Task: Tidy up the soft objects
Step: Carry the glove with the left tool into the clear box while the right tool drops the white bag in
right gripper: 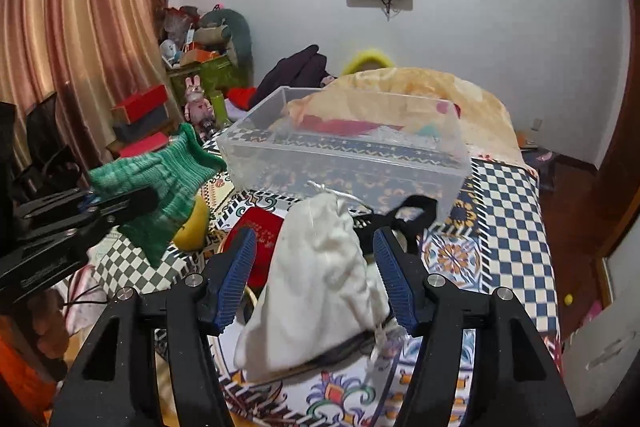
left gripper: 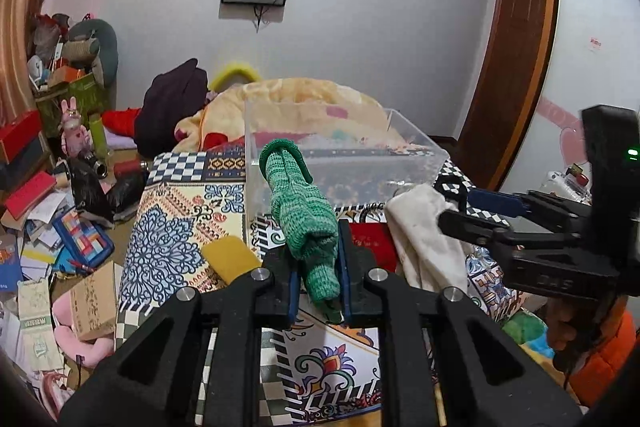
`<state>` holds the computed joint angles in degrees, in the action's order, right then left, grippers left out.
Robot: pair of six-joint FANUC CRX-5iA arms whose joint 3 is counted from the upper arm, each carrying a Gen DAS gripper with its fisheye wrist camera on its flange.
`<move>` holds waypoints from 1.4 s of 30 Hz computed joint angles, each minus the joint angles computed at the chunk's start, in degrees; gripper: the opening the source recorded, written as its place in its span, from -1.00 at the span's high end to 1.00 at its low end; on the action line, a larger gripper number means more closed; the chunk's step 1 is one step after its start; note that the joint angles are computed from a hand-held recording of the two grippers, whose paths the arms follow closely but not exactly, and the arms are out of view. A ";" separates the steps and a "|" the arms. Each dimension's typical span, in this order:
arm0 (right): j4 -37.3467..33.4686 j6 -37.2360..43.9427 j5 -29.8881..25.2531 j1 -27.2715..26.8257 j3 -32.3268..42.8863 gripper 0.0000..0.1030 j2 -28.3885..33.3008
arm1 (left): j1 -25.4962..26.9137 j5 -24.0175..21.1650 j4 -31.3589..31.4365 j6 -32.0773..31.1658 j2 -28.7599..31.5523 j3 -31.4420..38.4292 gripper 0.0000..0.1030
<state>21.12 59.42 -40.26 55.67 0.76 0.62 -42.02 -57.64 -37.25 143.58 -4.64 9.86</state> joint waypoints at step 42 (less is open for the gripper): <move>20.90 -18.91 6.91 -6.09 10.19 0.78 11.19 | 15.04 10.23 14.98 -15.78 9.55 10.29 0.70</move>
